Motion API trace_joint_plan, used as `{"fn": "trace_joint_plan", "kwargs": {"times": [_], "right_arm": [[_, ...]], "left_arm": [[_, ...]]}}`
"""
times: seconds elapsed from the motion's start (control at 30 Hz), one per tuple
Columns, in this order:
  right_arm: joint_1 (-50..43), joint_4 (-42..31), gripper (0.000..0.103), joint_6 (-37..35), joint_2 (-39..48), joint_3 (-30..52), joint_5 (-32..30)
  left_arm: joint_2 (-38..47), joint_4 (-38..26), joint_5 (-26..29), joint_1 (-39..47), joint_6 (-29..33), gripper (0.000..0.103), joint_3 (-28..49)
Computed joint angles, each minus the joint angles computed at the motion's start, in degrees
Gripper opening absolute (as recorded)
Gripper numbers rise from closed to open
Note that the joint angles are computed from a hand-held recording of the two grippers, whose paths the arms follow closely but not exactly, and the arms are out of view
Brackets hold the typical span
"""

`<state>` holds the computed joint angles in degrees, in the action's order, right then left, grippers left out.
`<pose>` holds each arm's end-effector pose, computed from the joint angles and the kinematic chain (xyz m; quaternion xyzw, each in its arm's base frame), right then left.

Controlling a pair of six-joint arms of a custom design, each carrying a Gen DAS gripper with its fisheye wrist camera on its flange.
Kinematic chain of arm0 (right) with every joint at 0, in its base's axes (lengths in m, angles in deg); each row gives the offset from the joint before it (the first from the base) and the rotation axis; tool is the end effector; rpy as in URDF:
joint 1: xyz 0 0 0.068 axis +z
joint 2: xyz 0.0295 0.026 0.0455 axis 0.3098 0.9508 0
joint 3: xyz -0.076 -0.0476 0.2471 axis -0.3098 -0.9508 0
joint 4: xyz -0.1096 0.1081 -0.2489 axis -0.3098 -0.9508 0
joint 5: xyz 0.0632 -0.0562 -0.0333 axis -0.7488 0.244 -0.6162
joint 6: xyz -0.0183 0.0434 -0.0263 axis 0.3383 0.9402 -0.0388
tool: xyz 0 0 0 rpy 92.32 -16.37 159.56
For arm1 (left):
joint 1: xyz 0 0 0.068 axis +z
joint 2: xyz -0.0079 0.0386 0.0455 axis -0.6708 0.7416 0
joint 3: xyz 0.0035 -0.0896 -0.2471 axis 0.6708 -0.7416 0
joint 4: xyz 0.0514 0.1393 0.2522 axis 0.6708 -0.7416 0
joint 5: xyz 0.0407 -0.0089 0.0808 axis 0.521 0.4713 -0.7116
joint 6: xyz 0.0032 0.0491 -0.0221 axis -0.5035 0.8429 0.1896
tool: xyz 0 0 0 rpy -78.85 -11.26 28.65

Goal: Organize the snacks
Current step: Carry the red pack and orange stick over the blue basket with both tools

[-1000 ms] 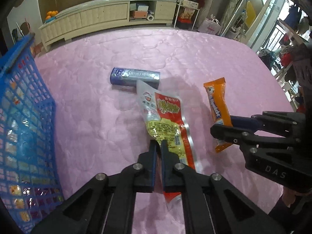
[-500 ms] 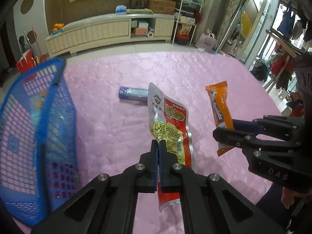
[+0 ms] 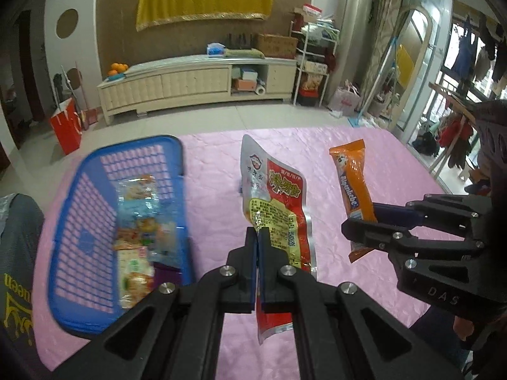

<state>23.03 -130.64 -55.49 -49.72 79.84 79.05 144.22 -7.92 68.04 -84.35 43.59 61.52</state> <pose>0.1386 0.0172 0.1945 -0.0721 0.9436 0.0780 0.3137 0.1990 -0.1752 0.1704 0.2031 0.9034 -0.1324 0.3537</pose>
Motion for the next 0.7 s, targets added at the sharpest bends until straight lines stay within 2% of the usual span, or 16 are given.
{"fn": "trace_joint_plan", "kwargs": {"times": [0.23, 0.4, 0.57, 0.7], "right_arm": [[15.8, 7.1, 0.028, 9.1, 7.4, 2.3, 6.8], [21.8, 12.7, 0.028, 12.1, 14.3, 3.5, 8.2], [27.3, 17.4, 0.028, 14.4, 20.9, 5.0, 9.9], [28.8, 21.2, 0.028, 14.7, 26.0, 5.8, 9.7]], "left_arm": [[-10.5, -6.4, 3.0, 9.2, 4.4, 0.0, -2.9], [-14.3, -9.1, 6.4, 17.2, 8.6, 0.0, -4.0], [-13.9, -9.6, 10.5, 25.5, 12.5, 0.0, -3.7], [-10.0, -7.7, 13.5, 31.2, 15.0, 0.0, -2.6]]}}
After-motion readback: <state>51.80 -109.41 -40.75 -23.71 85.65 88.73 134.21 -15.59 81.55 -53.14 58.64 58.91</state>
